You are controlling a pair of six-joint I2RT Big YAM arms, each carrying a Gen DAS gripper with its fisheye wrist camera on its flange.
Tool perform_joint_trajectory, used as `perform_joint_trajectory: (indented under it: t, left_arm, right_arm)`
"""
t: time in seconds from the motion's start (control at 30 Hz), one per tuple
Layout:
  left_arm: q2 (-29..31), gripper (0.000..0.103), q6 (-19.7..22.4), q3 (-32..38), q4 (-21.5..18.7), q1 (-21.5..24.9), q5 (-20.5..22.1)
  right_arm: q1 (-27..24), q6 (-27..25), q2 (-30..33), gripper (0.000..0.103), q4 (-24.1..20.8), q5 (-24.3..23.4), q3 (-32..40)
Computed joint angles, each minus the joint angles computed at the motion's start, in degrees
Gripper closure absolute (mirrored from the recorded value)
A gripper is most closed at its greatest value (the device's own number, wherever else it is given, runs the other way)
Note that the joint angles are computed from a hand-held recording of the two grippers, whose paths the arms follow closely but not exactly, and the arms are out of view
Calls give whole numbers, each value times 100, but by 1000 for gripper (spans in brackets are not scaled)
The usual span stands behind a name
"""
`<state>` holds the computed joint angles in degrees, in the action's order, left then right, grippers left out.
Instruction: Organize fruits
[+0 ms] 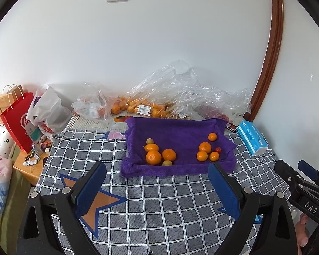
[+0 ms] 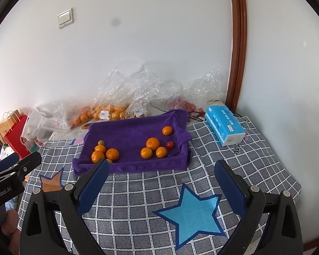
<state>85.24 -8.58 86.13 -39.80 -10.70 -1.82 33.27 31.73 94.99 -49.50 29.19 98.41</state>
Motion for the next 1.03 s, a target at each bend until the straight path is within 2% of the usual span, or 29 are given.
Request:
perform_joint_trajectory:
  t: [1.03]
  left_arm:
    - [-40, 6, 24, -8, -11, 21, -4]
  right_arm:
    - [-16, -31, -43, 5, 83, -78, -50]
